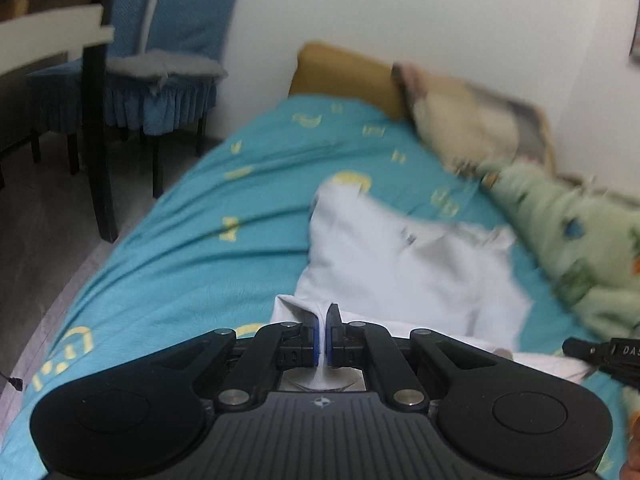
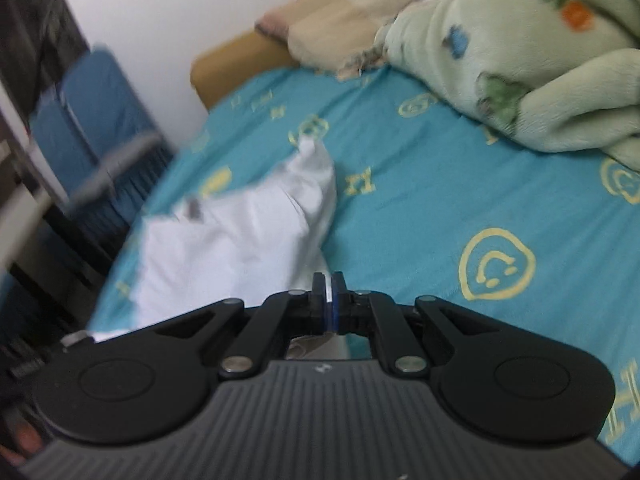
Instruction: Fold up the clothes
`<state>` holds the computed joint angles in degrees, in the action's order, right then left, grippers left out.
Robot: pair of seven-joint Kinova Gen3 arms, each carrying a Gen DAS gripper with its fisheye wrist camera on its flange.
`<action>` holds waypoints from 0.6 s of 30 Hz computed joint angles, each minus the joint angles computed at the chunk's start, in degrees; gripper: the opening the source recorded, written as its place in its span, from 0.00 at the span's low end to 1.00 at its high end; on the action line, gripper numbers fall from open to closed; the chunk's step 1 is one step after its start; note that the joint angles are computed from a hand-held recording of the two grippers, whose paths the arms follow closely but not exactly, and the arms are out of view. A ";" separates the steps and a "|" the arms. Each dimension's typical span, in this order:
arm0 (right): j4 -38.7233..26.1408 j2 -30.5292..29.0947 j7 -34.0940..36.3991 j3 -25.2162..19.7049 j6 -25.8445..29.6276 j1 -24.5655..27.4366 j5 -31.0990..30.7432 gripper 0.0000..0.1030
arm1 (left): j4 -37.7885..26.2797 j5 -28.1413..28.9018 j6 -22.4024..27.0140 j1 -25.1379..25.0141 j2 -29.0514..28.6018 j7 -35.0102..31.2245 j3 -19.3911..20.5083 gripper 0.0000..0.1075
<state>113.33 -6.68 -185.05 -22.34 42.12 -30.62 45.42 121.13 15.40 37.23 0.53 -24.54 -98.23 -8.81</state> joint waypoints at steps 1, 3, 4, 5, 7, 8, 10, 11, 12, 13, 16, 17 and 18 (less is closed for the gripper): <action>0.66 0.83 -0.42 0.29 -1.22 0.29 0.72 0.05 | 0.36 0.09 -0.86 0.38 1.38 -0.65 -0.29 0.04; 2.23 1.68 -2.12 1.00 -3.65 0.48 2.24 0.05 | 0.86 0.36 -1.68 0.87 3.34 -2.17 -0.83 0.04; 2.80 1.77 -2.58 1.31 -4.38 0.40 2.49 0.06 | 1.00 0.15 -1.76 0.70 3.49 -2.63 -0.56 0.04; 2.91 1.71 -2.12 1.64 -4.66 0.22 1.98 0.07 | 1.13 -0.18 -1.84 0.47 3.48 -2.96 -0.16 0.05; 2.29 1.32 0.43 2.18 -4.40 -0.11 -0.43 0.08 | 1.31 -1.06 -1.76 -0.03 2.93 -3.30 0.77 0.09; 1.85 0.82 1.56 2.00 -3.66 -0.33 -1.28 0.09 | 0.92 -1.82 -1.01 -0.35 2.27 -3.18 1.45 0.18; 0.65 -0.60 3.62 0.84 -1.20 -0.81 -2.41 0.24 | -0.02 -4.64 0.69 -1.89 -0.01 -1.53 4.21 0.34; 0.06 -1.24 4.26 0.56 0.10 -1.49 -2.63 0.45 | -0.41 -6.05 1.47 -2.48 -1.57 -0.66 5.49 0.48; -0.08 -2.31 3.97 -0.79 1.05 -1.38 -1.92 0.57 | -0.94 -6.96 2.58 -2.33 -3.13 -0.40 5.96 0.56; 0.07 -3.74 2.75 -3.20 1.85 -0.49 -0.43 0.72 | -1.56 -7.66 3.84 -2.14 -4.83 -0.04 6.29 0.67; -1.14 -7.23 0.61 -8.01 5.98 -0.45 2.13 0.79 | -3.99 -8.94 8.06 -1.14 -9.82 0.87 6.57 0.76; -2.06 -8.18 1.09 -9.31 7.47 -0.31 1.73 0.78 | -5.09 -9.11 9.86 -0.79 -11.33 1.24 6.46 0.79; -3.04 -8.98 1.54 -10.81 9.26 -0.02 1.30 0.79 | -6.27 -9.26 11.65 -0.47 -12.76 1.60 6.39 0.81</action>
